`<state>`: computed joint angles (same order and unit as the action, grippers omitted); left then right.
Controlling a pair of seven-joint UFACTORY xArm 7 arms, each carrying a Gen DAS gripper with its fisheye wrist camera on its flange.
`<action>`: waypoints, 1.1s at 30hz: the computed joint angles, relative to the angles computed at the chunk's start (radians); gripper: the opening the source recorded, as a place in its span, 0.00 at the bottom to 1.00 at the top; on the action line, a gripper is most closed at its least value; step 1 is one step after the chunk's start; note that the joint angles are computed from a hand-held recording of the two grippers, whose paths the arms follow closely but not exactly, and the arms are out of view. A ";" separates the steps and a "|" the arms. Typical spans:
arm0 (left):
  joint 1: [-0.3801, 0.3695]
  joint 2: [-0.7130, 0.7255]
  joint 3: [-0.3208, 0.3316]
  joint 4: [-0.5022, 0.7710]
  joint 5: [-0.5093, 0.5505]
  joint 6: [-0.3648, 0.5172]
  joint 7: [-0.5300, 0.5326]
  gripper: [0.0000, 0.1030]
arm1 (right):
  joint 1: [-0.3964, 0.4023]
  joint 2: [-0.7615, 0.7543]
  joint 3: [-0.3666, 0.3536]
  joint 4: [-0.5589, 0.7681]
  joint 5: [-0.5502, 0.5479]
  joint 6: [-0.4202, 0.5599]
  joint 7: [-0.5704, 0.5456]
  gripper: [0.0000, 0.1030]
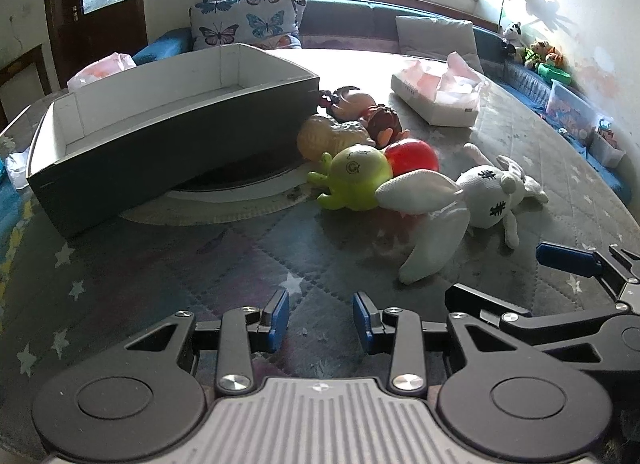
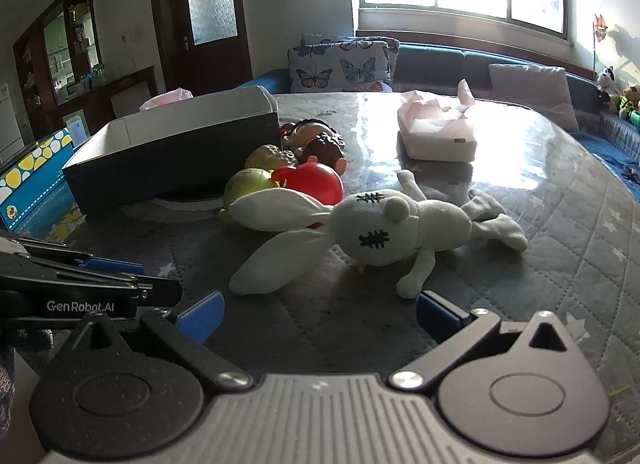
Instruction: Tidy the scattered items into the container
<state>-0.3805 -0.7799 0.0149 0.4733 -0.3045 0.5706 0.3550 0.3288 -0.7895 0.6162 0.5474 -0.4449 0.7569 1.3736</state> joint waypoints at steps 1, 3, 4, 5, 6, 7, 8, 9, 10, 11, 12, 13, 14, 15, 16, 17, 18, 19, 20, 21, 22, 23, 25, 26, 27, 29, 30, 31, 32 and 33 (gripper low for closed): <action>0.000 0.003 0.000 0.002 0.001 0.000 0.000 0.37 | 0.000 0.001 -0.003 -0.002 0.000 -0.002 0.000 1.00; -0.001 0.010 -0.001 0.006 0.002 -0.001 -0.001 0.36 | 0.000 0.003 -0.008 -0.004 0.000 -0.009 -0.002 1.00; -0.001 0.015 -0.002 0.008 0.002 -0.002 -0.002 0.36 | -0.001 0.004 -0.010 -0.006 0.000 -0.012 -0.002 1.00; -0.001 0.019 -0.003 0.010 0.003 -0.002 -0.003 0.36 | -0.001 0.005 -0.012 -0.006 0.001 -0.013 -0.003 1.00; 0.000 0.023 -0.004 0.012 0.004 -0.002 -0.003 0.36 | -0.002 0.007 -0.013 -0.006 0.001 -0.013 -0.005 1.00; 0.000 0.027 -0.005 0.014 0.005 -0.004 -0.004 0.36 | -0.003 0.009 -0.015 -0.007 0.001 -0.016 -0.006 1.00; 0.001 0.030 -0.006 0.016 0.006 -0.005 -0.004 0.36 | -0.003 0.010 -0.017 -0.008 0.001 -0.018 -0.006 1.00; 0.000 0.034 -0.006 0.019 0.006 -0.004 -0.004 0.36 | -0.004 0.011 -0.019 -0.009 0.002 -0.020 -0.005 1.00; -0.001 0.038 -0.005 0.022 0.005 -0.004 -0.003 0.36 | -0.004 0.011 -0.019 -0.010 0.002 -0.021 -0.005 1.00; -0.001 0.042 -0.005 0.024 0.004 -0.005 -0.003 0.36 | -0.004 0.011 -0.021 -0.009 0.003 -0.020 -0.006 1.00; -0.002 0.046 -0.005 0.026 0.003 -0.007 -0.003 0.36 | -0.005 0.011 -0.021 -0.009 0.002 -0.020 -0.007 1.00; -0.002 0.048 -0.006 0.028 0.003 -0.008 -0.003 0.36 | -0.005 0.011 -0.020 -0.009 0.002 -0.020 -0.007 1.00; -0.001 0.049 -0.006 0.028 0.003 -0.008 -0.003 0.36 | -0.006 0.012 -0.021 -0.008 0.002 -0.020 -0.008 1.00; -0.001 0.050 -0.007 0.029 0.004 -0.009 -0.002 0.36 | -0.007 0.014 -0.024 -0.008 0.002 -0.021 -0.011 1.00; -0.002 0.053 -0.007 0.031 0.003 -0.010 -0.001 0.36 | -0.007 0.015 -0.026 -0.007 0.002 -0.022 -0.013 1.00; -0.002 0.056 -0.007 0.032 0.003 -0.011 -0.001 0.36 | -0.007 0.016 -0.027 -0.007 0.002 -0.023 -0.015 1.00; -0.001 0.057 -0.007 0.033 0.003 -0.011 -0.001 0.36 | -0.008 0.017 -0.028 -0.007 0.002 -0.024 -0.016 1.00; -0.002 0.058 -0.007 0.033 0.003 -0.012 -0.001 0.36 | -0.009 0.017 -0.029 -0.007 0.003 -0.025 -0.016 1.00; -0.002 0.060 -0.007 0.034 0.002 -0.012 0.000 0.36 | -0.009 0.018 -0.029 -0.007 0.003 -0.025 -0.016 1.00; -0.003 0.064 -0.006 0.037 0.001 -0.013 0.002 0.36 | -0.010 0.019 -0.029 -0.006 0.003 -0.026 -0.016 1.00; -0.003 0.067 -0.006 0.039 0.001 -0.014 0.002 0.36 | -0.011 0.019 -0.030 -0.006 0.003 -0.026 -0.017 1.00; -0.003 0.070 -0.006 0.041 0.000 -0.014 0.002 0.36 | -0.011 0.020 -0.031 -0.006 0.003 -0.028 -0.018 1.00; -0.003 0.070 -0.007 0.040 -0.001 -0.014 0.003 0.36 | -0.012 0.022 -0.034 -0.007 0.004 -0.032 -0.019 1.00; -0.002 0.070 -0.007 0.040 -0.001 -0.014 0.003 0.36 | -0.014 0.023 -0.034 -0.007 0.004 -0.034 -0.019 1.00; -0.002 0.071 -0.007 0.041 -0.001 -0.015 0.003 0.36 | -0.014 0.023 -0.034 -0.007 0.004 -0.034 -0.019 1.00; -0.003 0.072 -0.007 0.041 -0.002 -0.016 0.004 0.36 | -0.015 0.023 -0.035 -0.008 0.004 -0.037 -0.019 1.00; -0.003 0.074 -0.008 0.042 -0.002 -0.017 0.005 0.36 | -0.016 0.023 -0.037 -0.010 0.004 -0.039 -0.019 1.00; -0.003 0.076 -0.008 0.044 -0.002 -0.017 0.005 0.36 | -0.017 0.023 -0.039 -0.010 0.004 -0.042 -0.019 1.00; -0.003 0.077 -0.007 0.045 -0.003 -0.017 0.005 0.36 | -0.019 0.024 -0.040 -0.011 0.004 -0.044 -0.020 1.00; -0.004 0.079 -0.006 0.046 -0.005 -0.017 0.005 0.36 | -0.020 0.025 -0.040 -0.011 0.004 -0.044 -0.020 1.00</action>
<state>-0.3846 -0.7011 0.0085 0.5192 -0.3096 0.5539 0.3600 0.3085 -0.7649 0.5762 0.5364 -0.4410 0.7126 1.3532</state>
